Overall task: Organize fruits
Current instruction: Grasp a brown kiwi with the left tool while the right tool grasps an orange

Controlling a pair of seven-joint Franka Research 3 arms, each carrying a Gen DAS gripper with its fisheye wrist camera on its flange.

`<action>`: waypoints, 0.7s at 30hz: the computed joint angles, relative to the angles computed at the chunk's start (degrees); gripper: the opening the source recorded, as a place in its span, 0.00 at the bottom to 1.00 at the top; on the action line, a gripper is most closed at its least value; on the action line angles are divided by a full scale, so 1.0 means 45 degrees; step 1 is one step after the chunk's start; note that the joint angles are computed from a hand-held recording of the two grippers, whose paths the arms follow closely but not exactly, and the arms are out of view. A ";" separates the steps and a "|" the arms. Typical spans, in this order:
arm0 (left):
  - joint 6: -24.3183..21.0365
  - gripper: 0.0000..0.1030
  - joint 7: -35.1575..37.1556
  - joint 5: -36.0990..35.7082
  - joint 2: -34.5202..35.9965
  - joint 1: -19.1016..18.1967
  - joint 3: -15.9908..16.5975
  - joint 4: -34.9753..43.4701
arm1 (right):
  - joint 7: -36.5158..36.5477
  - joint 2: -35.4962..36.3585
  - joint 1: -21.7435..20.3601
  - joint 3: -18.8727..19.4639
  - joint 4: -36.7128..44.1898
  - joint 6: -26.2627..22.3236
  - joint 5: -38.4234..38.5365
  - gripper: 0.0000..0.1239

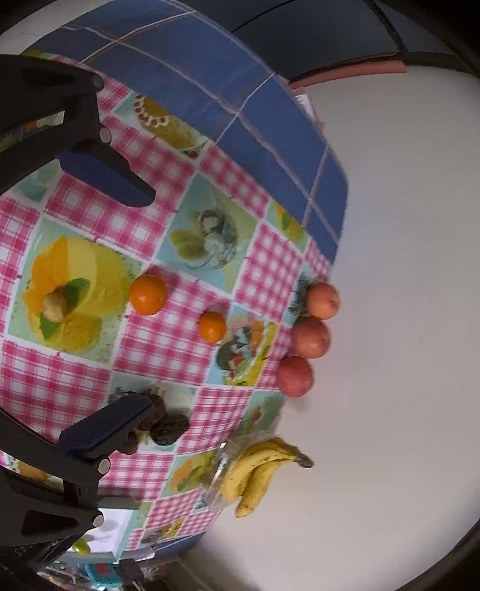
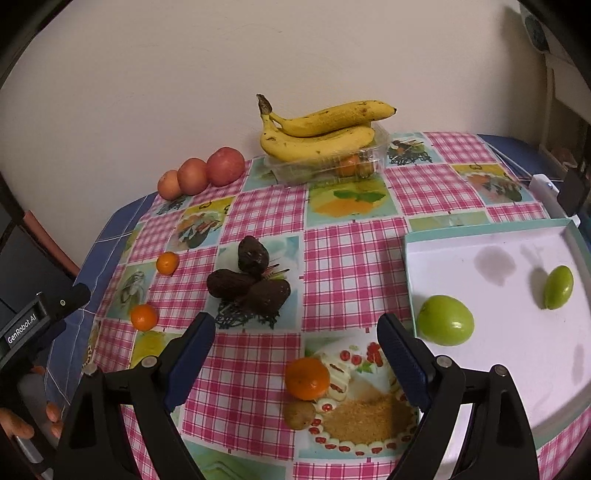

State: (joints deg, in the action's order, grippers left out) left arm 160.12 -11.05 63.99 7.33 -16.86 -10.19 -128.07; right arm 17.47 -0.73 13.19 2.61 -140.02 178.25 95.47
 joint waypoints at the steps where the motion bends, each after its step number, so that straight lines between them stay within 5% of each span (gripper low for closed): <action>1: -0.0022 0.96 0.0410 -0.0380 0.0093 0.0018 -0.0076 0.0019 | 0.0238 0.0007 -0.0004 -0.0002 -0.0035 -0.0075 -0.0273 0.72; 10: 0.1587 0.72 0.3751 -0.4601 0.1065 0.0219 -0.0372 -0.0223 | 0.4231 0.0194 -0.0182 -0.0129 -0.0661 -0.0609 -0.4326 0.39; 21: 0.1084 0.52 0.7115 -0.8554 0.1903 -0.0106 -0.0641 -0.0014 | 0.8231 0.0765 -0.0477 -0.0112 -0.1118 -0.1030 -0.9045 0.34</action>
State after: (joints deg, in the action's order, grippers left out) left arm 165.00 20.97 25.50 15.89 -17.34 -13.07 -128.14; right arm 54.51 2.71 11.04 2.11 -145.05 173.62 54.76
